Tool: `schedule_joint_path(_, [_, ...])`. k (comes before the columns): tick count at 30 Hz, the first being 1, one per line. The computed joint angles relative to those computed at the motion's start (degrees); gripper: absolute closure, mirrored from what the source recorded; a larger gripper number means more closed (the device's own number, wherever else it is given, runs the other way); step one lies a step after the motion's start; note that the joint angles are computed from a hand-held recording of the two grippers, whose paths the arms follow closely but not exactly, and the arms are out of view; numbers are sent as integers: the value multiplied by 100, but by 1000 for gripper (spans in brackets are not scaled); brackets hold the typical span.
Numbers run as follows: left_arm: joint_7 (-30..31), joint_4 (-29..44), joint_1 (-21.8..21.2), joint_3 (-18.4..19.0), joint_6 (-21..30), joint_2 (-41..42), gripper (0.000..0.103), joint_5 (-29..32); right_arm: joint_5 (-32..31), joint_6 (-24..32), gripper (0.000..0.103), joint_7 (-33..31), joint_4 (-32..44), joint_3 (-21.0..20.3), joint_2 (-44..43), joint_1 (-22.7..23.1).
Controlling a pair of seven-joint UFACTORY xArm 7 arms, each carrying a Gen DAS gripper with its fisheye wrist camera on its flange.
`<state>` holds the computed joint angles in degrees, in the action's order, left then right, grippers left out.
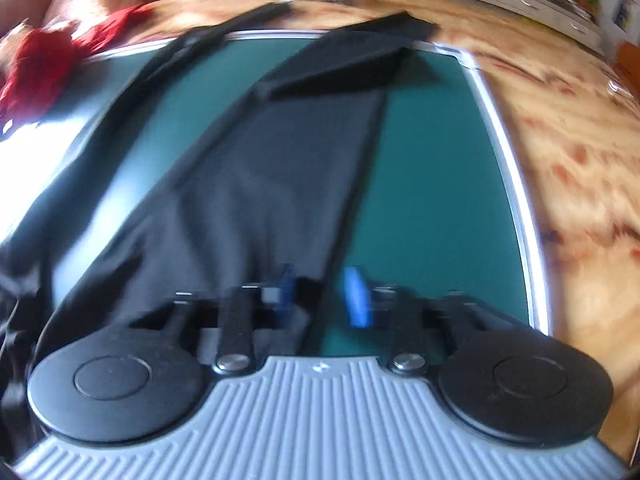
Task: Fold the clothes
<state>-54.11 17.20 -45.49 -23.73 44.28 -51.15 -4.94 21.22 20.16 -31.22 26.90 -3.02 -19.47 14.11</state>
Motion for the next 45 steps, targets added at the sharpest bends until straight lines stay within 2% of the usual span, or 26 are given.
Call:
schedule_joint_path(3, [-57, -7, -40, -25, 62, -20, 12, -32, -749, -164, 102, 299, -220, 405, -201, -349])
schedule_joint_path(5, [-127, -36, -61, -57, 75, -73, 12, -44, -1223, -178, 102, 708, -311, 590, -319, -651])
schedule_joint_path(9, [-207, -97, -120, -69, 89, -205, 12, -40, -1685, -162, 101, 1195, -401, 527, -517, -980])
schedule_joint_path(10, [-213, -110, -131, -68, 137, -249, 12, -26, -1780, -236, 97, 1314, -395, 549, -550, -1030])
schedule_joint_path(12, [-210, -156, -149, -18, 206, -338, 12, -36, -1570, -262, 66, 1273, -194, 317, -479, -713])
schedule_joint_path(14, [-253, -245, -156, 24, 305, -533, 12, -60, -804, -292, 57, 731, 204, -211, -212, 101])
schedule_joint_path(15, [-275, -289, -153, 44, 344, -615, 12, -76, -461, -298, 56, 516, 465, -304, -3, 408])
schedule_joint_path(18, [-322, -403, -140, 87, 480, -827, 12, -107, 372, -315, 56, 119, 1648, -130, 1089, 956])
schedule_joint_path(20, [-330, -465, -140, 116, 623, -963, 12, -119, 578, -187, 56, 213, 2665, 134, 1975, 1038])
schedule_joint_path(21, [-320, -513, -150, 156, 680, -1048, 12, -140, 479, -133, 56, 439, 3214, 28, 2447, 1275])
schedule_joint_path(22, [-301, -564, -158, 209, 749, -1140, 12, -167, 298, 30, 56, 781, 3814, -317, 2923, 1708])
schedule_joint_path(23, [-280, -614, -160, 254, 825, -1243, 12, -186, 86, 189, 56, 1189, 4413, -449, 3393, 1907])
schedule_joint_path(24, [-257, -671, -151, 301, 893, -1353, 12, -205, -182, 357, 56, 1606, 5013, -348, 3858, 1865])
schedule_joint_path(25, [-241, -731, -132, 345, 950, -1467, 12, -225, -611, 499, 56, 2093, 5613, -12, 4314, 1615])
schedule_joint_path(26, [-244, -789, -112, 364, 1003, -1579, 12, -245, -1184, 616, 56, 2687, 6212, 86, 4779, 1594])
schedule_joint_path(28, [-273, -895, -69, 390, 1109, -1775, 12, -287, -2126, 1126, 56, 3699, 7411, -397, 5656, 2102])
schedule_joint_path(30, [-297, -988, -46, 410, 1139, -1906, 12, -337, -2488, 1990, 56, 4218, 8611, -572, 6432, 2272])
schedule_joint_path(32, [-302, -1065, -56, 414, 1124, -2018, 12, -369, -2607, 2869, 56, 4328, 9585, -430, 7011, 2174])
schedule_joint_path(33, [-298, -1109, -67, 413, 1085, -2080, 12, -375, -2661, 2978, 57, 4252, 9721, -312, 7116, 2106])
schedule_joint_path(34, [-303, -1165, -79, 408, 1026, -2148, 12, -380, -2722, 2863, 57, 4239, 9616, -215, 7088, 2048])
schedule_joint_path(35, [-321, -1202, -82, 406, 987, -2185, 12, -384, -2765, 2627, 62, 4241, 9359, -115, 6964, 1978])
schedule_joint_path(37, [-363, -1245, -91, 394, 933, -2226, 12, -380, -2819, 2326, 93, 4220, 8997, 112, 6769, 1805])
schedule_joint_path(38, [-355, -1245, -103, 403, 909, -2213, 12, -371, -2912, 2185, 99, 4256, 8861, 163, 6702, 1761])
schedule_joint_path(41, [-334, -1236, -161, 421, 908, -2199, 12, -364, -3023, 1596, 100, 4371, 8394, 394, 6410, 1553])
schedule_joint_path(43, [-300, -1193, -144, 427, 887, -2097, 12, -345, -2797, 1258, 100, 4177, 8307, 728, 6276, 1296])
schedule_joint_path(45, [-275, -1155, -132, 414, 847, -2005, 12, -332, -2491, 1194, 100, 3806, 8456, 1072, 6208, 1067])
